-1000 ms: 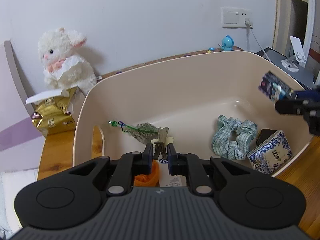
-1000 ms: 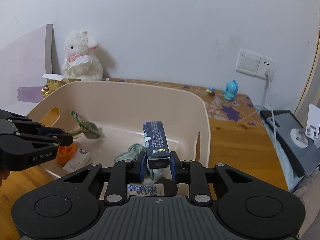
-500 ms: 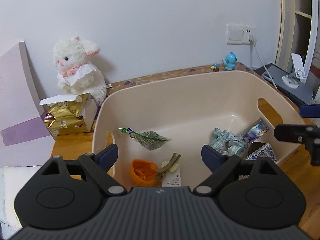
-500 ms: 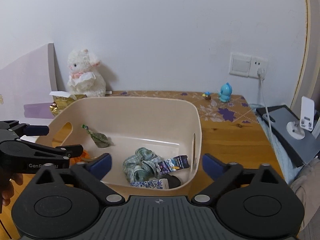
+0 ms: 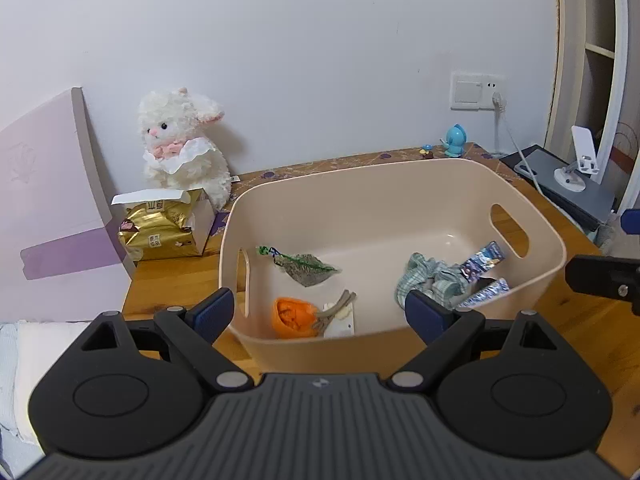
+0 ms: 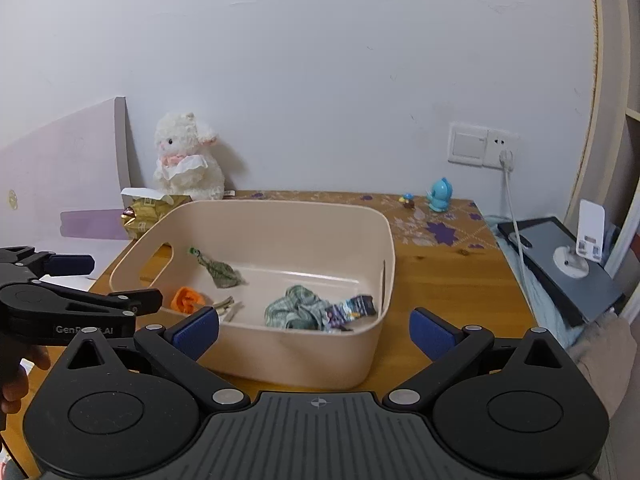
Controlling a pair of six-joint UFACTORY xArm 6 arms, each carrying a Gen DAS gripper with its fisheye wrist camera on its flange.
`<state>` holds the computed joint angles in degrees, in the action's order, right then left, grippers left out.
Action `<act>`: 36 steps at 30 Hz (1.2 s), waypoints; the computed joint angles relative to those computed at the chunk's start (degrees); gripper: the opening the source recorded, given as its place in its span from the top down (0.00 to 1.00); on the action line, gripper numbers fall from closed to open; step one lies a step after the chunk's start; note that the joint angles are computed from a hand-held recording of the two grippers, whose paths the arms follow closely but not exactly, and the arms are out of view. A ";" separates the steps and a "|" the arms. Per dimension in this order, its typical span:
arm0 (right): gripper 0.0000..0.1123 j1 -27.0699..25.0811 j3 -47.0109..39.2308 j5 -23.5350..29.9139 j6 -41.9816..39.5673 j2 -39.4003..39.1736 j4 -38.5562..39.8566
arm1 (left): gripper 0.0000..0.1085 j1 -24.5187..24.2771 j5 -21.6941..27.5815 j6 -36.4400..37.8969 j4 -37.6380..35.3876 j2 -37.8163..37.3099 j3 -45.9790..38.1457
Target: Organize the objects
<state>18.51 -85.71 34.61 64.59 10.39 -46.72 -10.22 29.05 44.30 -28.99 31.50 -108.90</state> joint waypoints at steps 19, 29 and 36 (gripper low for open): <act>0.08 3.35 12.51 -0.55 6.13 -10.15 -2.20 | 0.11 1.69 -7.41 7.33 -9.77 -17.09 22.90; 0.08 6.40 17.09 3.32 10.01 -15.55 -5.85 | 0.10 2.44 -7.45 13.57 -16.41 -24.57 30.56; 0.08 9.06 18.68 4.29 11.67 -18.28 -7.81 | 0.10 2.91 -7.79 13.97 -17.27 -28.94 35.45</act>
<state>27.57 -67.04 38.90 76.25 -7.89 -54.53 -7.31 21.26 58.27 -46.26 2.56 -73.45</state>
